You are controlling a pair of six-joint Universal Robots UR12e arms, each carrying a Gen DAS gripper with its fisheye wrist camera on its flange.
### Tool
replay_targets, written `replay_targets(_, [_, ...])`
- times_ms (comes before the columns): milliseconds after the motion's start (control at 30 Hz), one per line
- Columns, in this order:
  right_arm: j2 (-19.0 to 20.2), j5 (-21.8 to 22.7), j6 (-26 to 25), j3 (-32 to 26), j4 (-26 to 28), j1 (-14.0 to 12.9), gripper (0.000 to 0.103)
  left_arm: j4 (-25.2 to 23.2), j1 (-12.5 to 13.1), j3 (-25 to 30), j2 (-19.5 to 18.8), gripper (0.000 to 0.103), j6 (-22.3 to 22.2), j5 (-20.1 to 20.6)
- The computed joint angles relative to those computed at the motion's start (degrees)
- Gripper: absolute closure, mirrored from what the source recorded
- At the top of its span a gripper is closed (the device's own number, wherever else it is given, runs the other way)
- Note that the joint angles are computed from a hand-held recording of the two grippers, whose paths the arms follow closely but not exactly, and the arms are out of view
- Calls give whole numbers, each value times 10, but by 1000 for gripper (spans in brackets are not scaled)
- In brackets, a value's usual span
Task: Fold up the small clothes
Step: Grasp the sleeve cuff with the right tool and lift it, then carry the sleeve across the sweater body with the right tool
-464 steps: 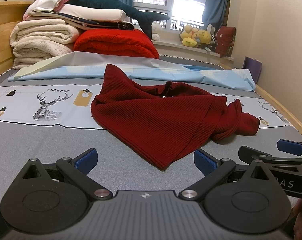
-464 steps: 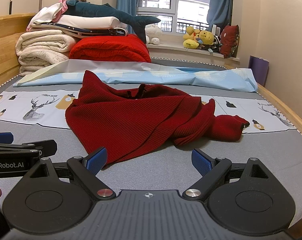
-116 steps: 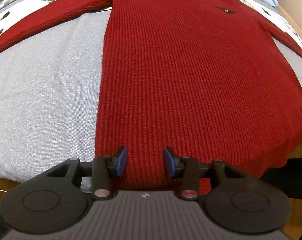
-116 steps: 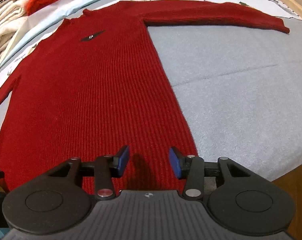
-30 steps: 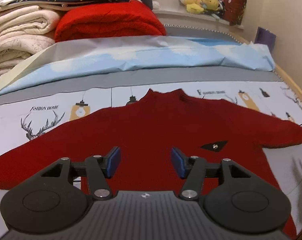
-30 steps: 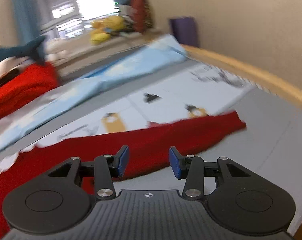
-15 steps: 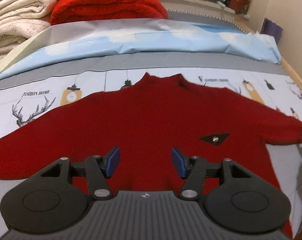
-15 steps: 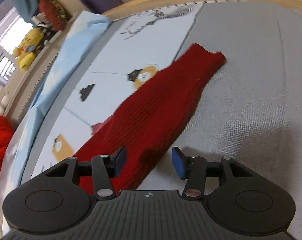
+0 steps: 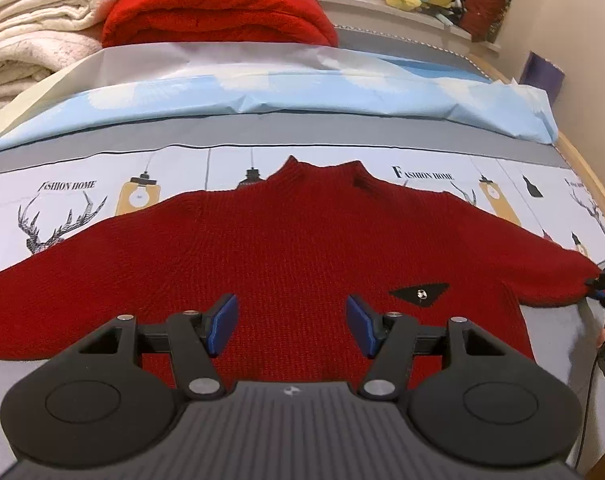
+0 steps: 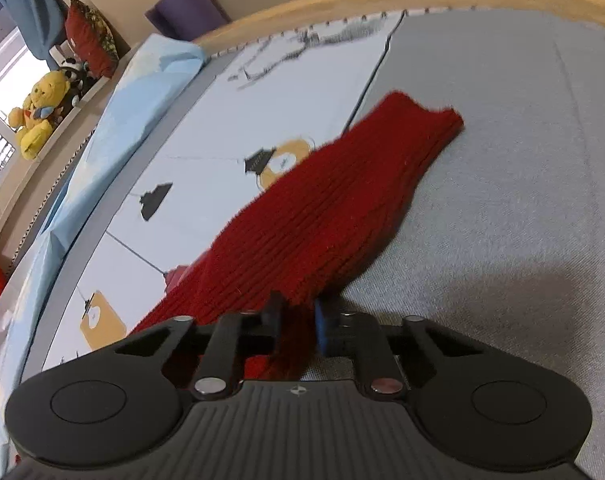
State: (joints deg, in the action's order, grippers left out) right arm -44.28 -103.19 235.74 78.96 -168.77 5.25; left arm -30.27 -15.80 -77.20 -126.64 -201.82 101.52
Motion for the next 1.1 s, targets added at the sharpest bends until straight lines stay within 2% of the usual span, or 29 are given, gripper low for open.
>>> replay_targets(67, [4,-33,-33,-10,-18,10,89,1,3,-2,2,38,-5,-2])
replay_targets(100, [8,-47,-67,-17,-41,15,89,0,3,-2,3,38,-8,-2])
replay_targets(167, [14,-57,-122,-26,-85,22,89,2,5,-4,5,38,-12,-4])
replay_targets(200, [16,-51,-129,-29,-100,23,89,3,6,-5,6,38,-13,-5])
replay_targets(267, [13,-37,-92,-28,-82,21,89,4,7,-6,8,38,-16,-7])
replay_targets(367, [6,-40,-28,-25,-11,18,89,8,8,-10,11,38,-16,-10])
replay_targets(433, [5,-51,-20,-28,14,19,89,11,9,-12,14,38,-17,-11])
replay_targets(567, [8,-81,-37,-39,19,28,90,15,13,-18,20,38,-23,-10])
replay_targets(667, [15,-136,-108,-59,-2,46,91,21,16,-24,25,38,-25,-9])
replay_targets(700, [21,-157,-152,-70,-29,54,91,24,17,-26,27,38,-27,-8])
replay_targets(800, [42,-169,-332,-108,-143,85,91,28,22,-31,33,38,-36,-7])
replay_targets(833, [49,-159,-392,-121,-180,98,91,29,23,-32,34,38,-39,-7])
replay_targets(867, [53,-131,-452,-127,-219,106,91,31,25,-34,36,38,-42,-8])
replay_targets(900, [54,-83,-512,-130,-256,115,91,32,27,-35,37,38,-45,-9])
replay_targets(967, [52,11,-576,-129,-286,128,90,37,33,-41,42,38,-53,-13])
replay_targets(1033, [43,131,-585,-122,-250,133,89,38,41,-48,48,38,-68,-14])
replay_targets(1100, [32,242,-557,-121,-147,134,88,39,51,-56,56,38,-90,-12])
